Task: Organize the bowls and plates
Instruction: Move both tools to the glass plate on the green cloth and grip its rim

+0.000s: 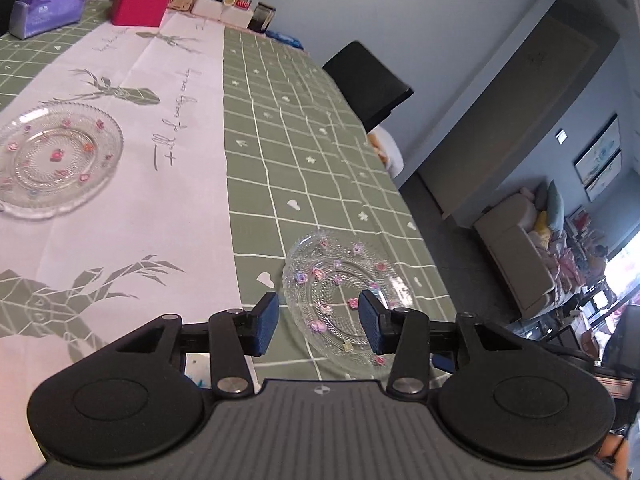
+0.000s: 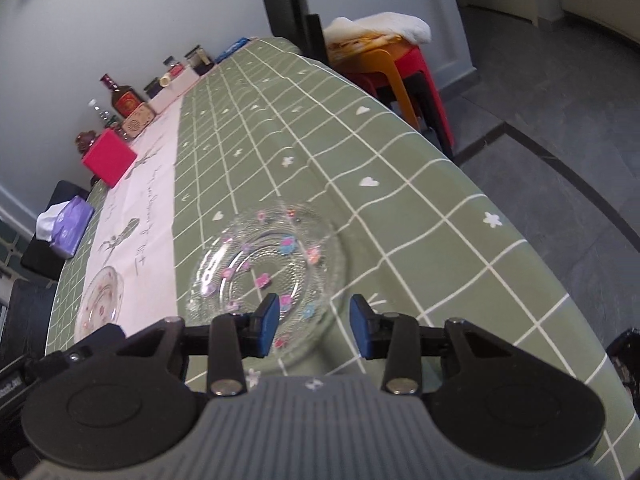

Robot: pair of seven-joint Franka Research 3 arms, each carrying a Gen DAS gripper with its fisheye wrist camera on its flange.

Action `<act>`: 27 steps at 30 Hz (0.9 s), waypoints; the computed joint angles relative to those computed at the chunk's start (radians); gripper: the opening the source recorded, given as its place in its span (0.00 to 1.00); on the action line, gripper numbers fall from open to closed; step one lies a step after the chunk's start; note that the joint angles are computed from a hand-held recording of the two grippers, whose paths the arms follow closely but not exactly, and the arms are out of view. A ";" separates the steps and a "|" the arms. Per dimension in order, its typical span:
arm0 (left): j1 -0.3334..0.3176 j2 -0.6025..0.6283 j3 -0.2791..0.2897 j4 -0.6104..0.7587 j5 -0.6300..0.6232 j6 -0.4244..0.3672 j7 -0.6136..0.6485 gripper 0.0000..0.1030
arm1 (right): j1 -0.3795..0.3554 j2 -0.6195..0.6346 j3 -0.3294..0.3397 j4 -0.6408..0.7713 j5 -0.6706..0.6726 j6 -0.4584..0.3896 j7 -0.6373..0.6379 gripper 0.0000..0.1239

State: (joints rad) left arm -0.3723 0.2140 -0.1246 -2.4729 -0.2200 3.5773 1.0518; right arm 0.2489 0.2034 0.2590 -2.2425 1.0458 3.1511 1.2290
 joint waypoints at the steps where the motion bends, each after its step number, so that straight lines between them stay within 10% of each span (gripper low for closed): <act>1: -0.016 0.017 0.013 0.020 -0.022 -0.010 0.024 0.48 | -0.001 0.004 -0.002 0.005 -0.001 -0.007 0.003 0.31; 12: 0.064 0.122 -0.002 0.116 0.128 -0.063 -0.123 0.30 | -0.045 0.065 0.002 0.072 -0.063 -0.052 0.055 0.28; 27: -0.084 0.139 0.134 0.156 0.102 -0.123 -0.130 0.11 | -0.035 0.107 -0.024 0.109 -0.102 -0.087 0.065 0.06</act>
State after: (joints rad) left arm -0.4564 0.3528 0.0097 -2.3172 -0.1177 3.4546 0.9218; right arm 0.2142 0.3102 0.2354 -2.1331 0.9437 3.0640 1.2942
